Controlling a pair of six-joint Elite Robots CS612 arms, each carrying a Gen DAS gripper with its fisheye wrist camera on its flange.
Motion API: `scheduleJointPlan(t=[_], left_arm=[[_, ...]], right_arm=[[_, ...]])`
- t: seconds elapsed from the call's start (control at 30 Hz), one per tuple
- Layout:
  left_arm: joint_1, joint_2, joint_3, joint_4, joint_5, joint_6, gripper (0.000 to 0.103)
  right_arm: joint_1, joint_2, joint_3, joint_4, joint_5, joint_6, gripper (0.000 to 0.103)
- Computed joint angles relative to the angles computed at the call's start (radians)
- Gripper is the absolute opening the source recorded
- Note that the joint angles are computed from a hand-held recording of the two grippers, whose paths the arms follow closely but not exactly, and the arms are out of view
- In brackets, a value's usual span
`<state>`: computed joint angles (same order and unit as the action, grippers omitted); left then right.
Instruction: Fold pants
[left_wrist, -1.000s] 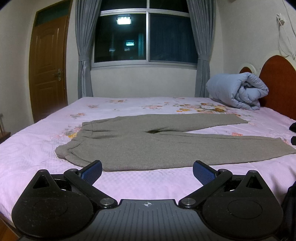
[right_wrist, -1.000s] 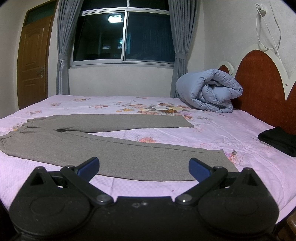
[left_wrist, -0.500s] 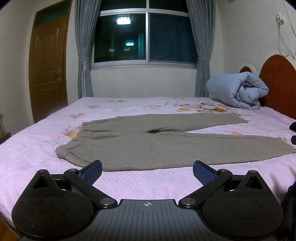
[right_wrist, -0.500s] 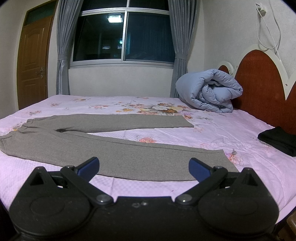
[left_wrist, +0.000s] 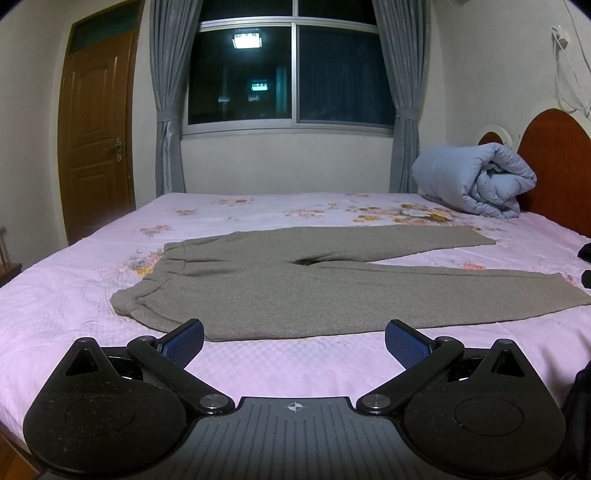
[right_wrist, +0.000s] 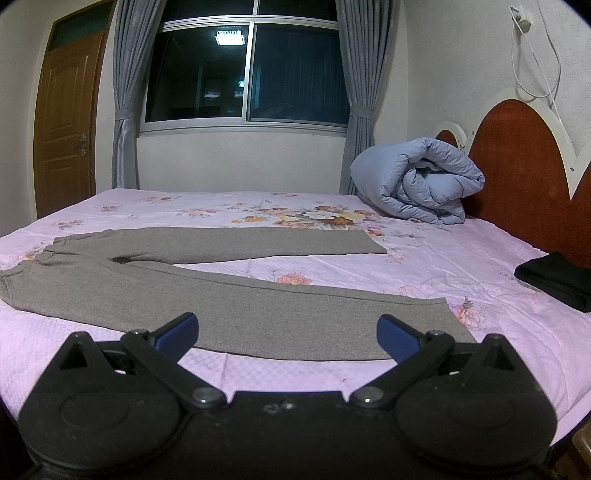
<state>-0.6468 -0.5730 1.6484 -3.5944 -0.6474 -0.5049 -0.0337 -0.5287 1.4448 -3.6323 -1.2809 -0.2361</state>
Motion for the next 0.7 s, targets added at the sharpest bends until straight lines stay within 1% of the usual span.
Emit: scheduleJointPlan(t=[0.43, 0.53, 0.67, 0.7], left_arm=[[0.002, 0.004, -0.002, 0.002, 0.000, -0.003, 0.103], [0.002, 0.008, 0.000, -0.017, -0.001, -0.005, 0.103], [0.000, 0.006, 0.008, -0.011, 0.034, -0.046, 0.103], [0.001, 0.003, 0.012, 0.004, 0.039, -0.067, 0.103]], right_arm=[[0.000, 0.001, -0.001, 0.001, 0.000, -0.001, 0.097], [0.000, 0.001, -0.001, 0.001, 0.000, -0.001, 0.097], [0.002, 0.000, -0.001, 0.003, -0.003, -0.001, 0.097], [0.002, 0.002, -0.002, 0.001, 0.000, -0.001, 0.097]])
